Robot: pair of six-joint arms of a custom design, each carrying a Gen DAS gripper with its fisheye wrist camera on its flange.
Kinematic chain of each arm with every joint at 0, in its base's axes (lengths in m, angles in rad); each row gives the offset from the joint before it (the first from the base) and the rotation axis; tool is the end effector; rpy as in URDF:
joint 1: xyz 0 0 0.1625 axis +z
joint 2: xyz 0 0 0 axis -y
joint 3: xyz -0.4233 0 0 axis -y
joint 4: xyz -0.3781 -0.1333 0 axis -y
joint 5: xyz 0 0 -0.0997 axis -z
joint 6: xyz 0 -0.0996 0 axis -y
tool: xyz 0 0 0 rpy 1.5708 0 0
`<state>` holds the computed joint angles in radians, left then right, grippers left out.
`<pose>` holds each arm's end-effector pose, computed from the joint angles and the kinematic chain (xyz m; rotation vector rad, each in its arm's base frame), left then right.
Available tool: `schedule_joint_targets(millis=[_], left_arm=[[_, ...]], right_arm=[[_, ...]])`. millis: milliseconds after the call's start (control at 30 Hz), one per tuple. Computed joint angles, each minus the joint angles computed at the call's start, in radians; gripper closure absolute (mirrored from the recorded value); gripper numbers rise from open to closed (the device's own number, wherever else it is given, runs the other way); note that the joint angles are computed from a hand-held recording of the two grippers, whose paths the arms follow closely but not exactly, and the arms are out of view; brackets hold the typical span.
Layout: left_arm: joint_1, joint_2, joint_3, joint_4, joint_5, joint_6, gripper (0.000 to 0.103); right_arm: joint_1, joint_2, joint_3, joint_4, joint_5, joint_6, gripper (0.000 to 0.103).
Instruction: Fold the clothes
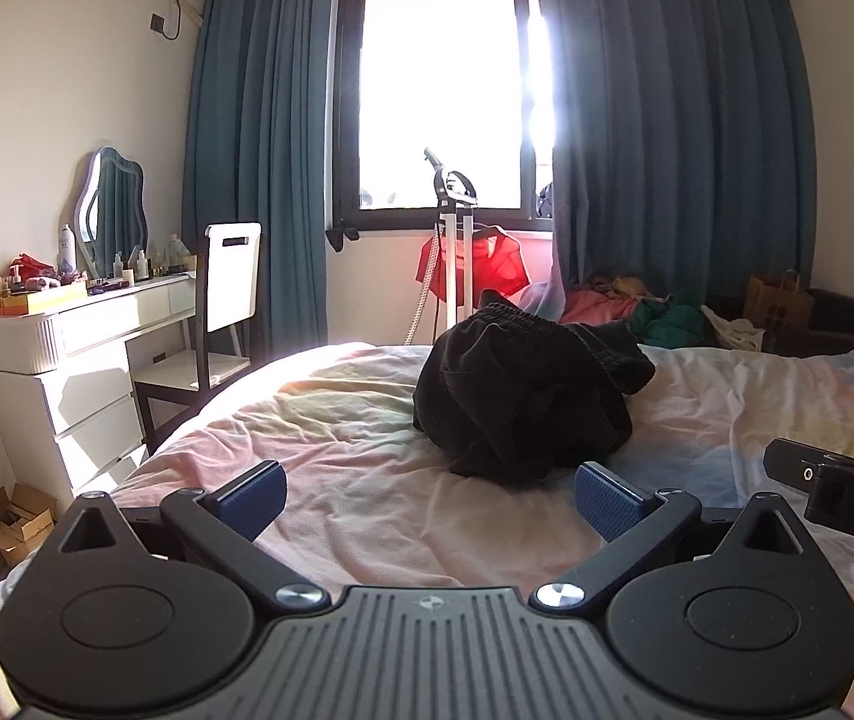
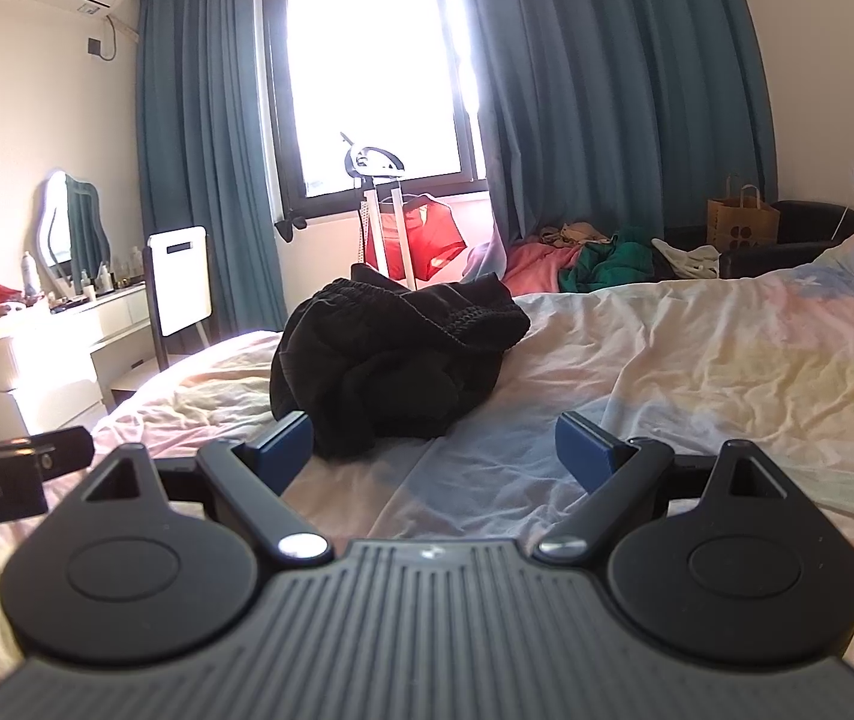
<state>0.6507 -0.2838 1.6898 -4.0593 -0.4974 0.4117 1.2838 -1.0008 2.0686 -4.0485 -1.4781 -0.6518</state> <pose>-0.3095 -0.5132 -0.0262 0.6538 1.9570 -1.4210 -0.0118 -0.5434 0.2701 0.4535 -2.0105 1.6058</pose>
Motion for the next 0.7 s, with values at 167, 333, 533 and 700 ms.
schedule_joint_targets(millis=[167, 333, 533, 700], left_arm=[[0.001, 0.002, -0.002, -0.003, -0.003, 0.008, 0.0], [0.006, -0.002, 0.006, -0.003, -0.007, -0.007, 0.0], [0.016, -0.014, 0.022, 0.017, -0.033, -0.039, 0.0], [0.021, -0.01, 0.019, 0.012, -0.027, -0.032, 0.0]], right_arm=[[-0.003, -0.001, 0.003, -0.006, 0.009, -0.002, 0.013], [-0.007, -0.004, 0.008, -0.012, 0.019, 0.002, 0.013], [-0.008, -0.003, 0.009, -0.018, 0.016, 0.004, 0.013], [-0.007, -0.002, 0.012, -0.03, 0.013, 0.006, 0.013]])
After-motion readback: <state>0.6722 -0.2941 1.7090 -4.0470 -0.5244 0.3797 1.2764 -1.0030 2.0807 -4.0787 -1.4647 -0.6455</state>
